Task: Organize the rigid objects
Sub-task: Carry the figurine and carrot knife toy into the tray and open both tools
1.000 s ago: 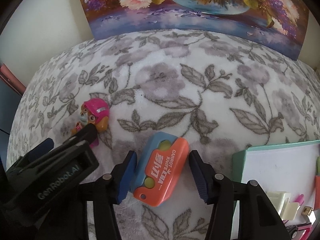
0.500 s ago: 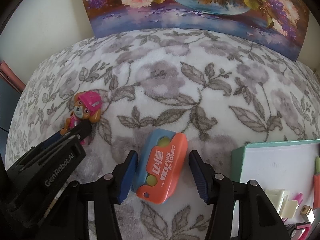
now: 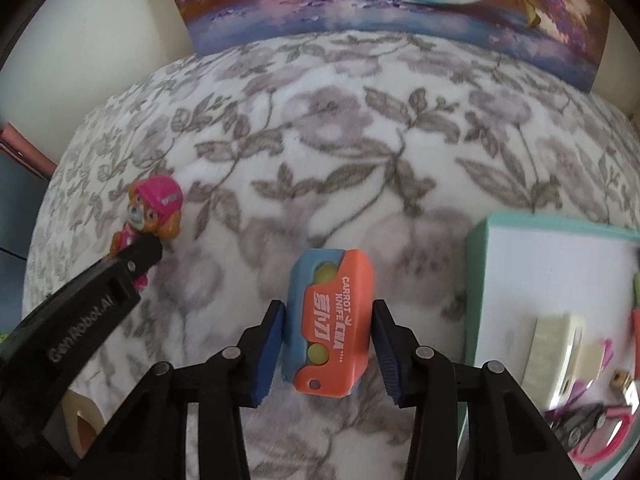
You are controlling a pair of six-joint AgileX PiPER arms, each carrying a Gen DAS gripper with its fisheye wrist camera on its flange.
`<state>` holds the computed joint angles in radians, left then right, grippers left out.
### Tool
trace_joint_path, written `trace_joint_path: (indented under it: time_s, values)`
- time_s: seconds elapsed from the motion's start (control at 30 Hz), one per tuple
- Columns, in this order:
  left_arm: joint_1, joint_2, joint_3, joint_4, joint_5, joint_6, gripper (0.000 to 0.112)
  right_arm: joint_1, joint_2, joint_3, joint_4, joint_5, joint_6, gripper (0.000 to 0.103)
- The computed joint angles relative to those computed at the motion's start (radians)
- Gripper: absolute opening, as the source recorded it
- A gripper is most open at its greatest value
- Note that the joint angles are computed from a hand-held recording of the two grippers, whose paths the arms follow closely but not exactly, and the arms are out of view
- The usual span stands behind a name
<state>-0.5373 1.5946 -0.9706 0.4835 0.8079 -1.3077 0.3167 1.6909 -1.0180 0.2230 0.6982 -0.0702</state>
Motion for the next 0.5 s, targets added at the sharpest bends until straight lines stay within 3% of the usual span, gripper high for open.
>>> trace_joint_path:
  time_s: [0.5]
  values:
    - [-0.338,-0.165,-0.116,0.156,0.367,-0.243,0.042,-0.150,-0.302,0.107,0.133,0.151,-0.131,0.046]
